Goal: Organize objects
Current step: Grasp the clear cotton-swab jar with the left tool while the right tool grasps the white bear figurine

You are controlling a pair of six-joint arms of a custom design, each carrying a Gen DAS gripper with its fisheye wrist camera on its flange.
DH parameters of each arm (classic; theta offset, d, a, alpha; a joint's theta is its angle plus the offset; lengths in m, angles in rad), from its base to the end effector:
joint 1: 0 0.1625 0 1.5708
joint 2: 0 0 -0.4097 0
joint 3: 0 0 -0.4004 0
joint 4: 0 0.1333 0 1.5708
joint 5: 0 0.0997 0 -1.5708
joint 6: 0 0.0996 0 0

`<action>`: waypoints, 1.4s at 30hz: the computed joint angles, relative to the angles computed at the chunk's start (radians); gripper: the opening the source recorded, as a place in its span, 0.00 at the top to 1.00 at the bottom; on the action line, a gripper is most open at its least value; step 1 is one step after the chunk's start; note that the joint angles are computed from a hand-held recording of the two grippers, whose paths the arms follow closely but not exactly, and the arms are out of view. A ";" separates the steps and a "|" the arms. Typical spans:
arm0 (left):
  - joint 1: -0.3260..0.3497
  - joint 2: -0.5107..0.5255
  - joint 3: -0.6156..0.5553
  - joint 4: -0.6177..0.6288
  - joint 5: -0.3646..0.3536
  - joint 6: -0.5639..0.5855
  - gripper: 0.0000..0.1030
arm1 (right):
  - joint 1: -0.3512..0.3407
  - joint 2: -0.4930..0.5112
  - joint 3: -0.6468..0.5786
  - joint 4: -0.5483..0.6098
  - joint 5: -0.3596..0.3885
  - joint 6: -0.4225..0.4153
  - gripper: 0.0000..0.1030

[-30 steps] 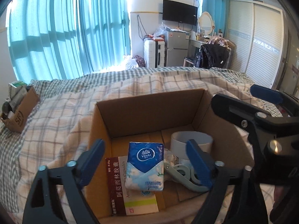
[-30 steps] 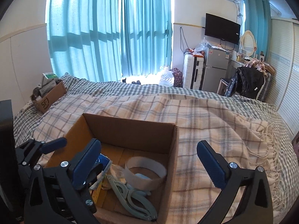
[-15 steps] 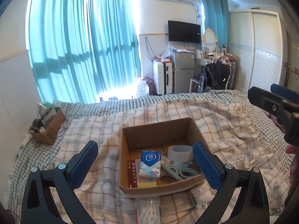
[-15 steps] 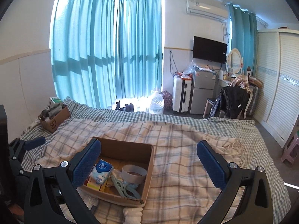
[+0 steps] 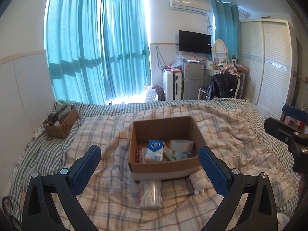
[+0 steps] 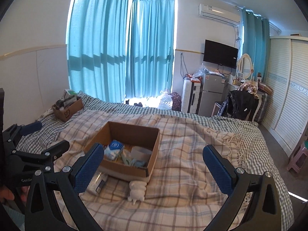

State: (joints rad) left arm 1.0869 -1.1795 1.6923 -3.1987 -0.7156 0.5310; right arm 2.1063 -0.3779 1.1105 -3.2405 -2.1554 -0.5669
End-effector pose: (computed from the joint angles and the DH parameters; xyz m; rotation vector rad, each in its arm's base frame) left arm -0.0982 -0.6349 0.4056 0.4722 2.0116 -1.2177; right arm 0.4778 -0.6518 0.0770 0.9099 -2.1519 1.1580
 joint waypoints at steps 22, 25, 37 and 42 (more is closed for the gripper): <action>0.217 0.140 -0.019 0.056 -0.061 -0.127 0.00 | -0.128 0.219 -0.153 0.136 -0.013 0.113 0.00; 0.238 0.169 -0.048 0.102 -0.071 -0.157 0.00 | -0.142 0.252 -0.200 0.194 -0.021 0.113 0.00; 0.283 0.236 -0.141 0.293 -0.127 -0.204 0.38 | -0.172 0.350 -0.383 0.394 -0.018 0.145 0.01; 0.278 0.204 -0.109 0.300 -0.145 -0.234 0.39 | -0.174 0.385 -0.448 0.463 -0.038 0.149 0.15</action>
